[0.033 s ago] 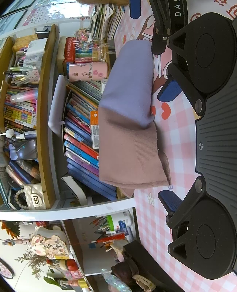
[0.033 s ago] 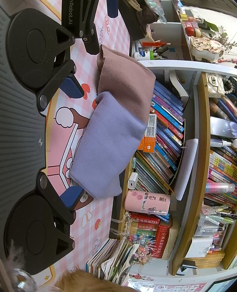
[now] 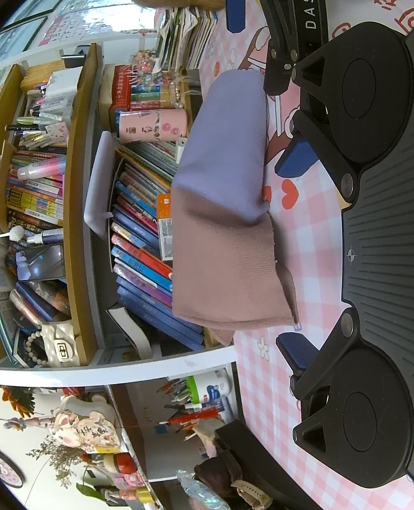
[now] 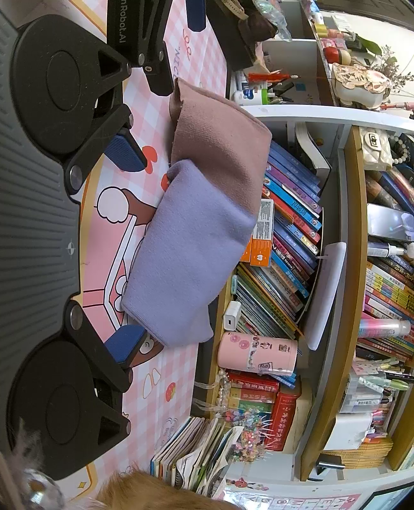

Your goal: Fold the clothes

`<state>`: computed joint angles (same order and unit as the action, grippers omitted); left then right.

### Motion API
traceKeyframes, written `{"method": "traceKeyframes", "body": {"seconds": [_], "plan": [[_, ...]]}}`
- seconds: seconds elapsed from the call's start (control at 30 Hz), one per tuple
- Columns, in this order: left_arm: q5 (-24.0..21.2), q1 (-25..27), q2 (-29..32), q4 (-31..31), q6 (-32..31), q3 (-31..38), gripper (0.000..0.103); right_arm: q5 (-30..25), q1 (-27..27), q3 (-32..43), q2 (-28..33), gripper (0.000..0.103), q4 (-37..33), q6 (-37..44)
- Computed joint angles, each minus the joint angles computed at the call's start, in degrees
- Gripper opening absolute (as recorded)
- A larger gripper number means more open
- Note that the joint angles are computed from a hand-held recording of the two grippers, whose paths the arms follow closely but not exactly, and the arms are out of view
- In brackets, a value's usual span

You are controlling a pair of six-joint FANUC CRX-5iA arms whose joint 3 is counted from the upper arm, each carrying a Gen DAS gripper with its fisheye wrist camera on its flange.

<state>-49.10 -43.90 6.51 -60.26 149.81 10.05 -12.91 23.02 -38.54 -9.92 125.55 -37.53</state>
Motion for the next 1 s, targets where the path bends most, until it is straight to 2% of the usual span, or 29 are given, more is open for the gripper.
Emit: {"method": "traceKeyframes", "body": {"seconds": [0.57,0.63,1.0], "plan": [[-0.4,-0.67,0.93,-1.17,1.37,-0.03,0.103,-0.25,0.18,-0.2,-0.03,0.103,-0.28,0.18],[-0.31,0.06,0.54,0.65,-0.72,0.4,0.103,-0.22,0.13,-0.2,-0.03,0.103,-0.14,0.08],[-0.17,0.38,0.36,1.16,-1.32,0.39,0.103,-0.01,-0.11,-0.14,-0.03,0.103,0.39,-0.42]]}}
